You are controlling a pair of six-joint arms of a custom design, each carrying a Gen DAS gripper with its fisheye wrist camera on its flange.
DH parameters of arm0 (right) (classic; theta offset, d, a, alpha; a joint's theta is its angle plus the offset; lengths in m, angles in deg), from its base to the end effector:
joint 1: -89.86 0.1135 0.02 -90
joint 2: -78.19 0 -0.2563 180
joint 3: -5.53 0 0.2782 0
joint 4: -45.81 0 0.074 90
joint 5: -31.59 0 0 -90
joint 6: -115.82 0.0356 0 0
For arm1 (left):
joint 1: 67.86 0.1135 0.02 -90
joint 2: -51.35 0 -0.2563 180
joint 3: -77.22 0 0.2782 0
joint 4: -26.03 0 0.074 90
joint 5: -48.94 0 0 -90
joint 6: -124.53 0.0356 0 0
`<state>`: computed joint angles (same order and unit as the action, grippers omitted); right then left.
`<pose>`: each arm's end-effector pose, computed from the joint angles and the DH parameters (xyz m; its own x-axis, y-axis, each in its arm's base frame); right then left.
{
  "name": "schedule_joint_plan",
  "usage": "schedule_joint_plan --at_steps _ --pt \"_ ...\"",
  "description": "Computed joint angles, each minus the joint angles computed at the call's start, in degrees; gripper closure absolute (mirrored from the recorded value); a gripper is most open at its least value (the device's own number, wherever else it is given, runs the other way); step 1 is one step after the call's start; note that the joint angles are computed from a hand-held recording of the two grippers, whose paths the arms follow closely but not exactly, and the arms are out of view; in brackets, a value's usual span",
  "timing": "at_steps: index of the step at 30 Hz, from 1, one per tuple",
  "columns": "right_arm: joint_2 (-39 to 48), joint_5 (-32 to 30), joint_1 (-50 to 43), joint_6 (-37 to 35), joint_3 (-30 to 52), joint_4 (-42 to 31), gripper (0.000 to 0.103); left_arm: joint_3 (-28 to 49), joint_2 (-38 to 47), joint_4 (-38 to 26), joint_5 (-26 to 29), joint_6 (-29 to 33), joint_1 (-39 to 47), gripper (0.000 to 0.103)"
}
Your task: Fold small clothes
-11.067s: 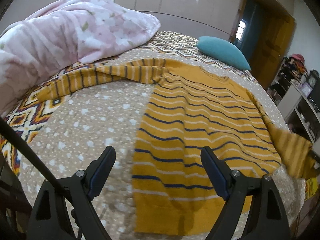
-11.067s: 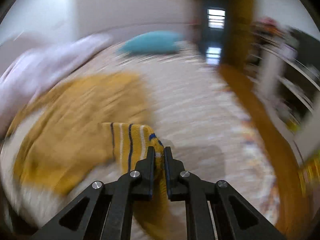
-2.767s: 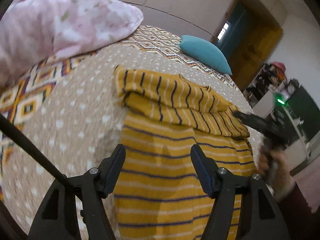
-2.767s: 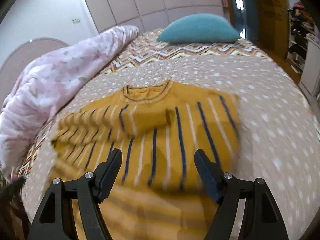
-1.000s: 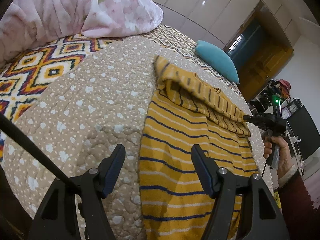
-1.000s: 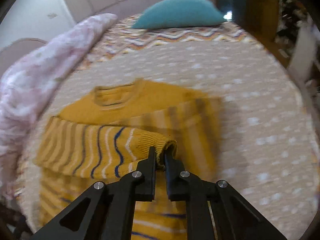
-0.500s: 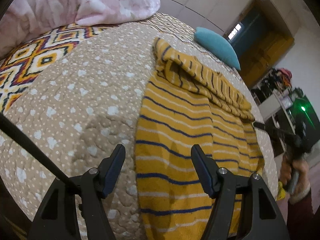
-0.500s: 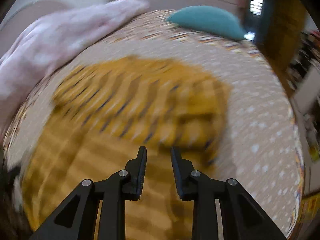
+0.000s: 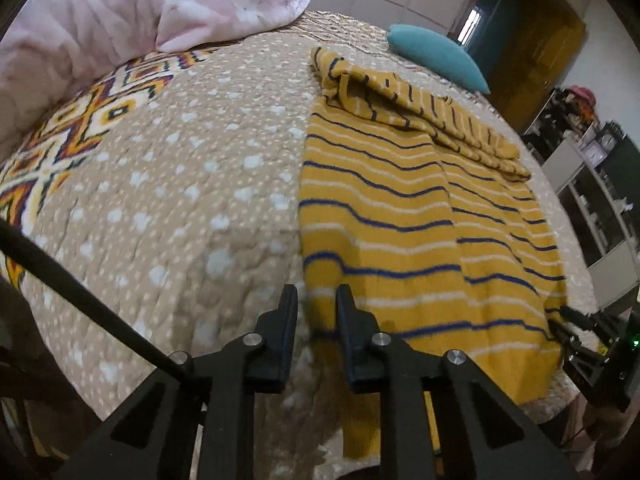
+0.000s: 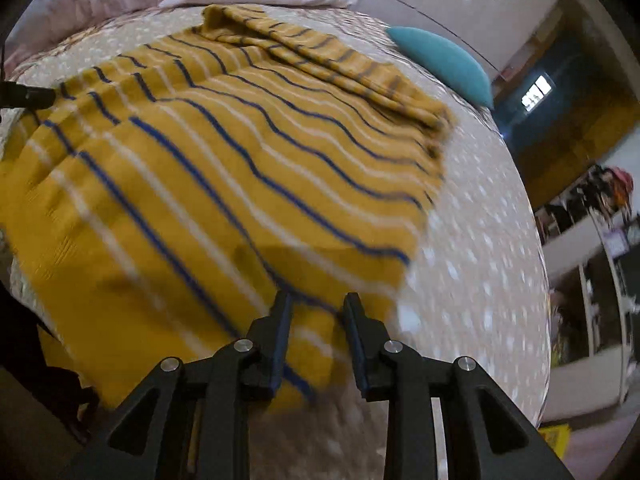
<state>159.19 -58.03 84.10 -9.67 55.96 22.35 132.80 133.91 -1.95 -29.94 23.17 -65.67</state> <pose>0.2824 -0.0287 0.1365 -0.7162 -0.5113 -0.4751 -0.3826 0.8569 -0.3454 0.2973 0.0045 0.1522 -0.8165 -0.2246 -0.5318 -0.0894 0.9593 -0.2679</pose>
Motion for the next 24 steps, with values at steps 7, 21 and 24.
schedule_joint_plan --at_steps 7,21,24 --pt "-6.43 -12.83 -10.60 3.69 0.18 -8.71 0.059 -4.83 -7.30 -0.26 6.09 -4.63 5.10 0.064" --pt "16.55 -43.66 -21.92 14.32 15.94 -21.86 0.049 -7.81 -2.56 10.03 18.55 -11.06 2.26 0.044" --pt "18.91 -47.72 -21.01 15.14 16.76 -23.30 0.047 -8.39 -2.48 10.92 21.96 -11.53 2.77 0.045"
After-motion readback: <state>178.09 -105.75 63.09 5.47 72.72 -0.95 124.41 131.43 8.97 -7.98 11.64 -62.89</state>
